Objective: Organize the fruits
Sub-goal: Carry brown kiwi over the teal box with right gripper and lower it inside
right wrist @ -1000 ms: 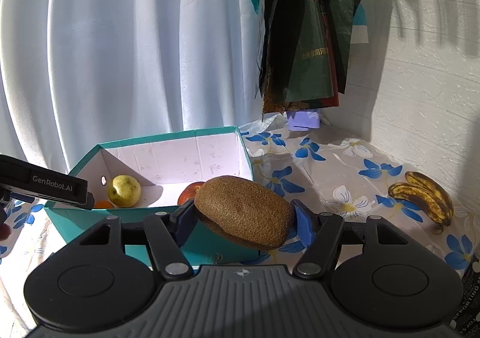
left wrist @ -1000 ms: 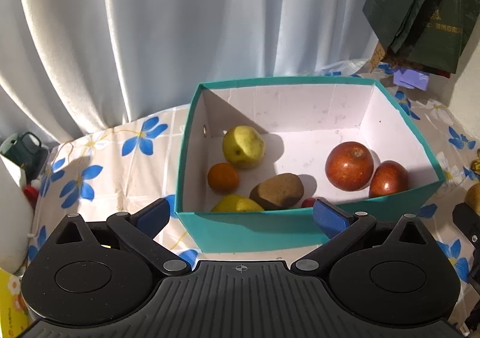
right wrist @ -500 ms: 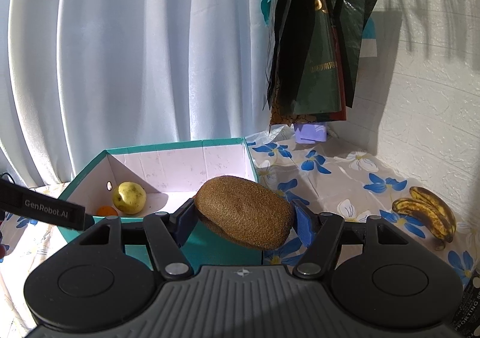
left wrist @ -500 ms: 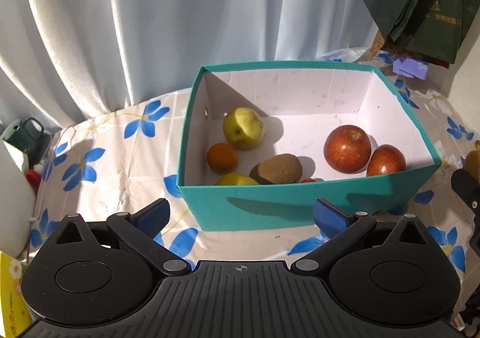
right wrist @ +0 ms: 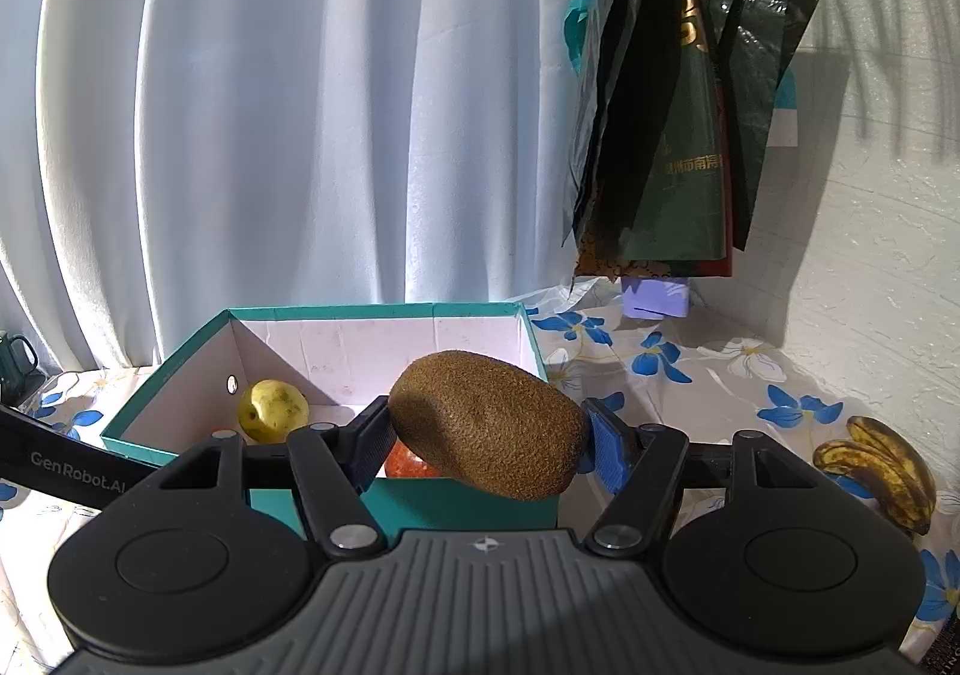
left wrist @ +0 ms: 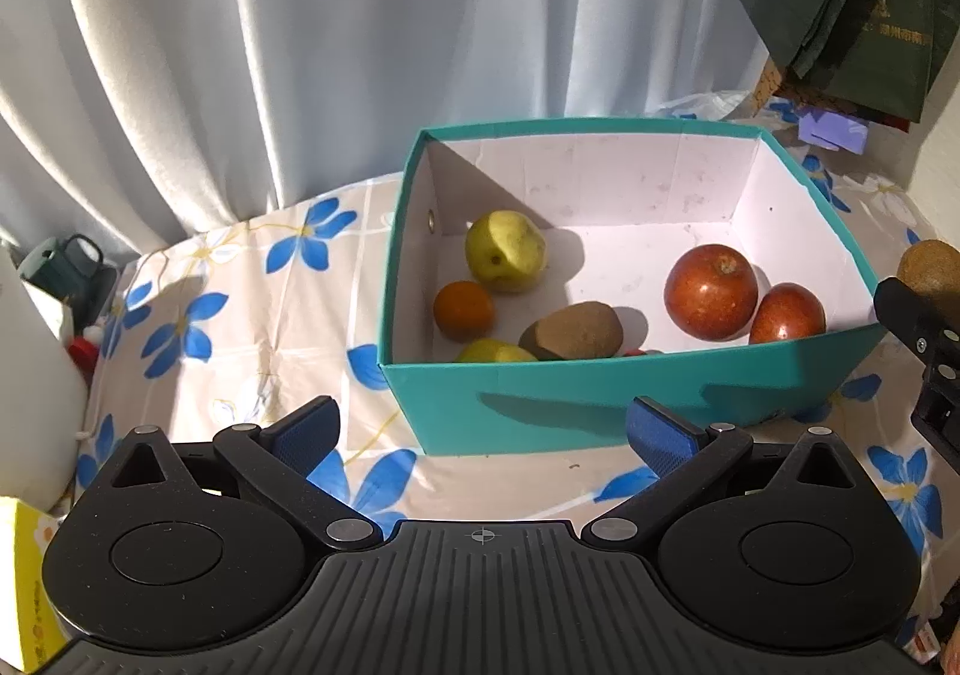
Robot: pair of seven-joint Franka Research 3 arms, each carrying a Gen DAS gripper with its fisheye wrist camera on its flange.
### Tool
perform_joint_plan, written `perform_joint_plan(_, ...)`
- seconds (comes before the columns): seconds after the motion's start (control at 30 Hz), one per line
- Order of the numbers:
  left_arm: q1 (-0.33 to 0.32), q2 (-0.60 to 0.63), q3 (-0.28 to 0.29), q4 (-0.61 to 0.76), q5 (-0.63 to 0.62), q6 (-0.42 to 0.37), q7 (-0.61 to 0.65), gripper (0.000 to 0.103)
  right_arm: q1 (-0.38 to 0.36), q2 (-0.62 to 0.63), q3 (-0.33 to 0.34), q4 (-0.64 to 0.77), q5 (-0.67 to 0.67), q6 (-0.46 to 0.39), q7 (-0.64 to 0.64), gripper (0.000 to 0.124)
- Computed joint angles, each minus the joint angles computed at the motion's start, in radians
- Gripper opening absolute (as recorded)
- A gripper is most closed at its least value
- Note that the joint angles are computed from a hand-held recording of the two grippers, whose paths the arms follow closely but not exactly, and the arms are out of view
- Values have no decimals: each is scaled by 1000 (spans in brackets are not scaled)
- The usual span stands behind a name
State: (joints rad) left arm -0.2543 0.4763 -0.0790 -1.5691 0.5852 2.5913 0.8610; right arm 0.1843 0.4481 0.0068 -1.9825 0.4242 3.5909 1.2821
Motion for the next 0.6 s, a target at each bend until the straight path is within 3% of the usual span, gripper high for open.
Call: perform_joint_plan(0.6,18,23,1,27,-42,-1,2,103,44,121,-50,170,27,-84,-64,67)
